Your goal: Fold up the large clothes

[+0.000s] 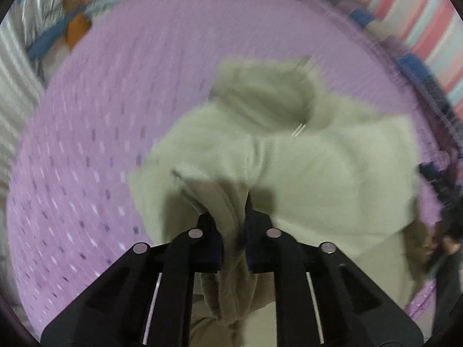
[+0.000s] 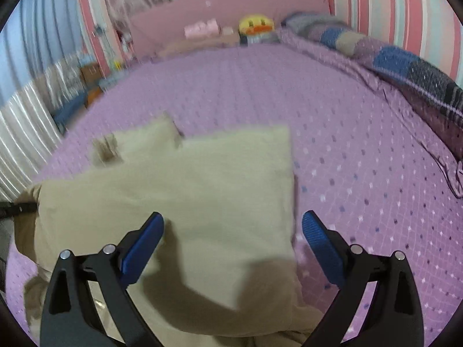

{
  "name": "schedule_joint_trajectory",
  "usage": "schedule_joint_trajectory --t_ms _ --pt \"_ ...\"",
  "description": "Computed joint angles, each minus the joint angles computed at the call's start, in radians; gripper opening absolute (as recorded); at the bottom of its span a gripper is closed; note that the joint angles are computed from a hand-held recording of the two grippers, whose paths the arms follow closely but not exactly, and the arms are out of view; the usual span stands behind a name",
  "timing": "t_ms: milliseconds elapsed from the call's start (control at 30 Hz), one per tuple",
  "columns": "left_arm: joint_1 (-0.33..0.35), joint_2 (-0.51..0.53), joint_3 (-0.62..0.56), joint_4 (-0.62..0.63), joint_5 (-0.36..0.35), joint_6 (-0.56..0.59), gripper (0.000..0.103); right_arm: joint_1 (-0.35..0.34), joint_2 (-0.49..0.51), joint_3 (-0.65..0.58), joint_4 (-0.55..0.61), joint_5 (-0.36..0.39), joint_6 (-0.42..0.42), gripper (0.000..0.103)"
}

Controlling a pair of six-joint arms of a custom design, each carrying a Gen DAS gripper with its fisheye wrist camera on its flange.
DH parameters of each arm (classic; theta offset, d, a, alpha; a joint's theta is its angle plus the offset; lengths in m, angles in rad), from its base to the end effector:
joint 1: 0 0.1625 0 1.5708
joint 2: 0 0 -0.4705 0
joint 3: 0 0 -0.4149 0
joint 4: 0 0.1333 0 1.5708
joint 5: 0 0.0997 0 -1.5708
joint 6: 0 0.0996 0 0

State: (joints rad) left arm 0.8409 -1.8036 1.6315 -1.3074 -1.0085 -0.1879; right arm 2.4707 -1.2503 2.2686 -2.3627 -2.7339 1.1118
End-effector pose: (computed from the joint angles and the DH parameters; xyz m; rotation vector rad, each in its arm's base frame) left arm -0.1224 -0.4163 0.5984 0.7260 2.4855 -0.2252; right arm 0.3818 -0.2496 0.1950 -0.0669 -2.1331 1.0521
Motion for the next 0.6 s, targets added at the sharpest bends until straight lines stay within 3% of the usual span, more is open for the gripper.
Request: schedule_joint_trajectory --t_ms 100,167,267,400,600 --pt "0.003 -0.058 0.076 -0.069 0.038 -0.002 0.040 0.002 -0.024 -0.011 0.144 0.011 0.097 0.096" --pt "-0.074 -0.104 0.116 -0.056 0.171 -0.060 0.074 0.019 -0.030 -0.030 0.254 -0.007 0.159 0.096" --pt "-0.190 -0.171 0.149 0.000 0.327 -0.143 0.096 0.041 -0.027 -0.059 0.350 -0.012 0.193 0.097" --pt "-0.262 -0.196 0.131 0.072 0.328 -0.197 0.100 0.065 0.017 -0.119 0.484 -0.007 0.260 0.097" --pt "-0.337 -0.178 0.095 0.246 0.273 -0.321 0.100 0.104 0.049 -0.152 0.459 0.027 0.266 0.097"
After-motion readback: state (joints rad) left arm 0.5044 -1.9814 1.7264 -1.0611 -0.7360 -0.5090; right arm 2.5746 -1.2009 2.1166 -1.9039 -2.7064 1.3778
